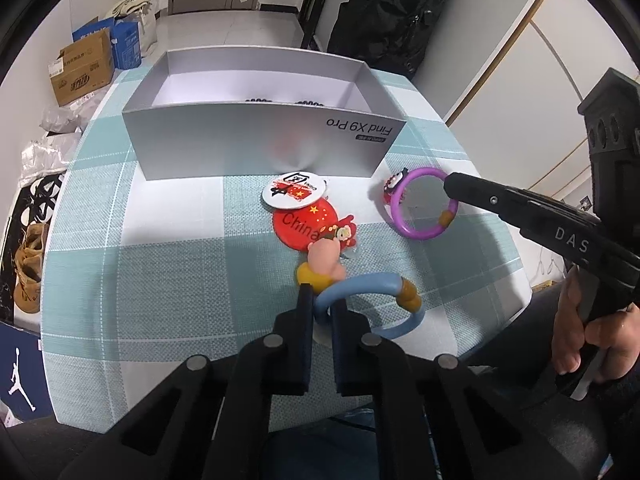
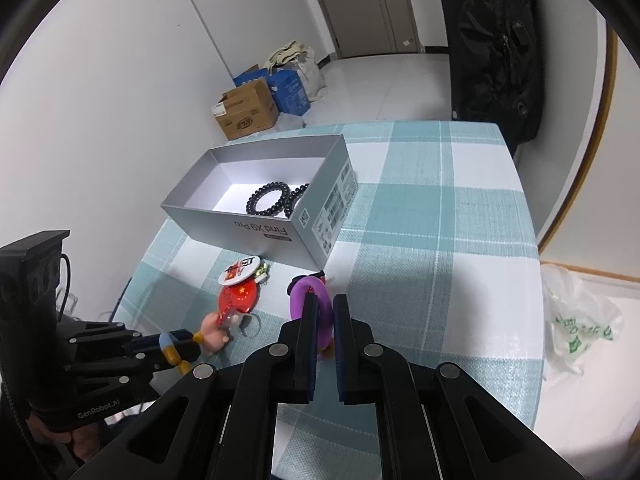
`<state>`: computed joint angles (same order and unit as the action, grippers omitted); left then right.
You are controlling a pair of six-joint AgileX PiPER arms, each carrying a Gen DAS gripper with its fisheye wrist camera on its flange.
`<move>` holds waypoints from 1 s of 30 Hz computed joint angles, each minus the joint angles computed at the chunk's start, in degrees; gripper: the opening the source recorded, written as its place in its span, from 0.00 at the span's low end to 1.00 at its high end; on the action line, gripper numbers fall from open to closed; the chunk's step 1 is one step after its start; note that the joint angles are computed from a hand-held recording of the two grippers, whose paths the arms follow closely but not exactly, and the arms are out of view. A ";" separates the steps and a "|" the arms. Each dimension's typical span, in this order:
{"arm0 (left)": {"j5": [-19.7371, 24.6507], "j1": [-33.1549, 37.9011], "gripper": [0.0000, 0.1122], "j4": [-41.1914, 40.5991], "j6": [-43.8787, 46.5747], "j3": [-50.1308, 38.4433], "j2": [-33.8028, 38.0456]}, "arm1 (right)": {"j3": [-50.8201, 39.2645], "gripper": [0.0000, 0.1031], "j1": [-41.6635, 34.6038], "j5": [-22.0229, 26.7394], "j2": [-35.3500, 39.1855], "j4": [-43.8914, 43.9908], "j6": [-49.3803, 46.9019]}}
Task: Organize jewelry
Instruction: 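Carry the purple bangle with the right gripper while the left gripper carries the blue bangle into the box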
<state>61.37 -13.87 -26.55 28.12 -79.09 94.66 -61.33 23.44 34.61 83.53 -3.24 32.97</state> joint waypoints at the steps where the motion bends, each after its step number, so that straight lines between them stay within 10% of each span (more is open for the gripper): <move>1: -0.21 0.06 0.03 -0.03 0.17 0.23 -0.28 | 0.30 0.06 -0.30 -0.21 -0.28 0.91 -0.43; 30: -0.36 5.87 0.03 -12.47 -1.64 -11.92 4.81 | -4.37 0.06 -4.00 -6.72 -2.09 12.16 -6.86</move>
<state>61.00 -8.00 -39.03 26.48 -91.01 99.48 -65.70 19.43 27.88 81.44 8.91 26.11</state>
